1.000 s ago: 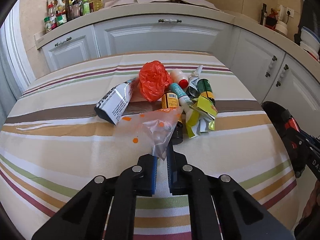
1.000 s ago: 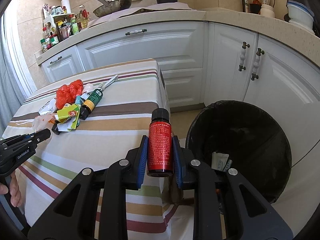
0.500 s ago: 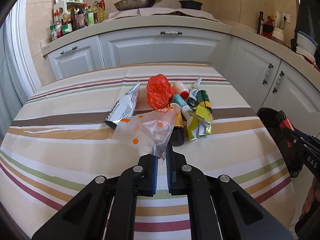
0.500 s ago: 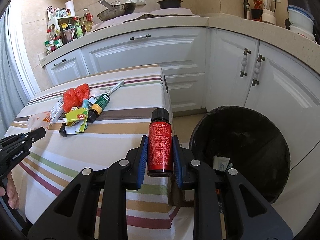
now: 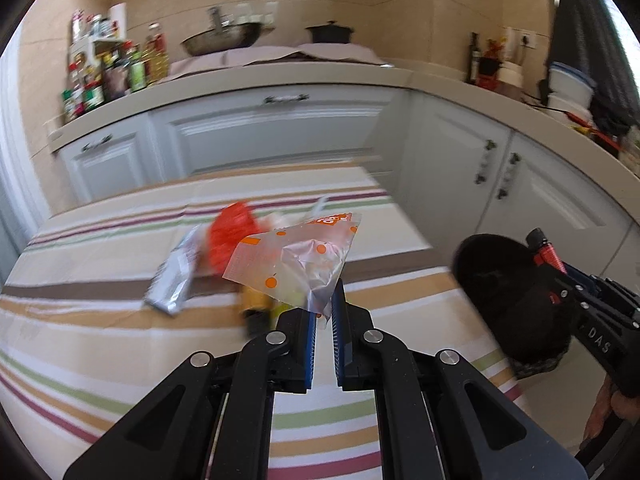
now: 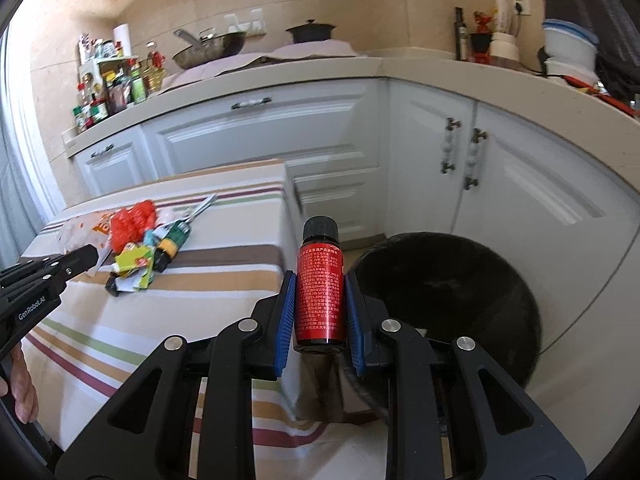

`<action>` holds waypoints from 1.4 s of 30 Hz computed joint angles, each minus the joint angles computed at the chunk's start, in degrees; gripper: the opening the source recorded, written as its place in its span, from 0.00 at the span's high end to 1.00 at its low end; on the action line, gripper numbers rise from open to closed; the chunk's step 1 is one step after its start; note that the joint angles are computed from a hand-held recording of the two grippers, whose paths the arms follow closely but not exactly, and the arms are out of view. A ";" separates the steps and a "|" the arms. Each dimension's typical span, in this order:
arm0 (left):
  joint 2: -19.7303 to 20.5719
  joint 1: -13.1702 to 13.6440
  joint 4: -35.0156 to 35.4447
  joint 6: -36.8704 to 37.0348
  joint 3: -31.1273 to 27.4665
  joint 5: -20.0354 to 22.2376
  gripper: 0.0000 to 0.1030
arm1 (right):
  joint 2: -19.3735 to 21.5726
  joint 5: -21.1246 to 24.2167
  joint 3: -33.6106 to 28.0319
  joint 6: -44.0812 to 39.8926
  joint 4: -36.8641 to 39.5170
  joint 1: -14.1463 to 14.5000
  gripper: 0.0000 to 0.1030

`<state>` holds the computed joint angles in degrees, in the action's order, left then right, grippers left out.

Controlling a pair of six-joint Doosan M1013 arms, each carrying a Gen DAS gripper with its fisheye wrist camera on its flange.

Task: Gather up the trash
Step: 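Carry the red bottle and dotted clear bag over the black bin with both grippers, then open both grippers over the black bin to drop the bottle and bag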

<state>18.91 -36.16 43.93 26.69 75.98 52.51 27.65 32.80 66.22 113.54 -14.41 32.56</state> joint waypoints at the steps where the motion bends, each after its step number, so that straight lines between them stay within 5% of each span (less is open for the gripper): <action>1: 0.41 -0.15 -0.21 0.58 -0.60 -0.44 0.92 | -0.13 -0.06 0.16 0.77 -0.74 -0.07 0.77; 16: 8.23 -2.13 -6.58 12.76 -11.70 -4.27 0.92 | -2.46 -0.74 3.83 14.93 -14.26 -3.02 0.77; 34: 16.04 -2.43 -11.97 21.00 -22.70 -2.80 0.92 | -1.17 -1.48 3.42 19.23 -17.66 -5.94 0.77; 36: 16.95 -2.39 -11.60 20.93 -23.81 -2.56 0.88 | -0.58 -1.02 2.86 19.02 -17.50 -6.19 0.77; 40: 18.26 -2.11 -12.65 21.17 -25.41 -1.73 0.59 | 0.20 -0.32 2.10 20.85 -17.95 -6.61 0.60; 42: 18.56 -2.06 -13.09 21.38 -25.79 -1.54 0.56 | 0.29 -0.07 2.02 21.88 -18.67 -6.63 0.60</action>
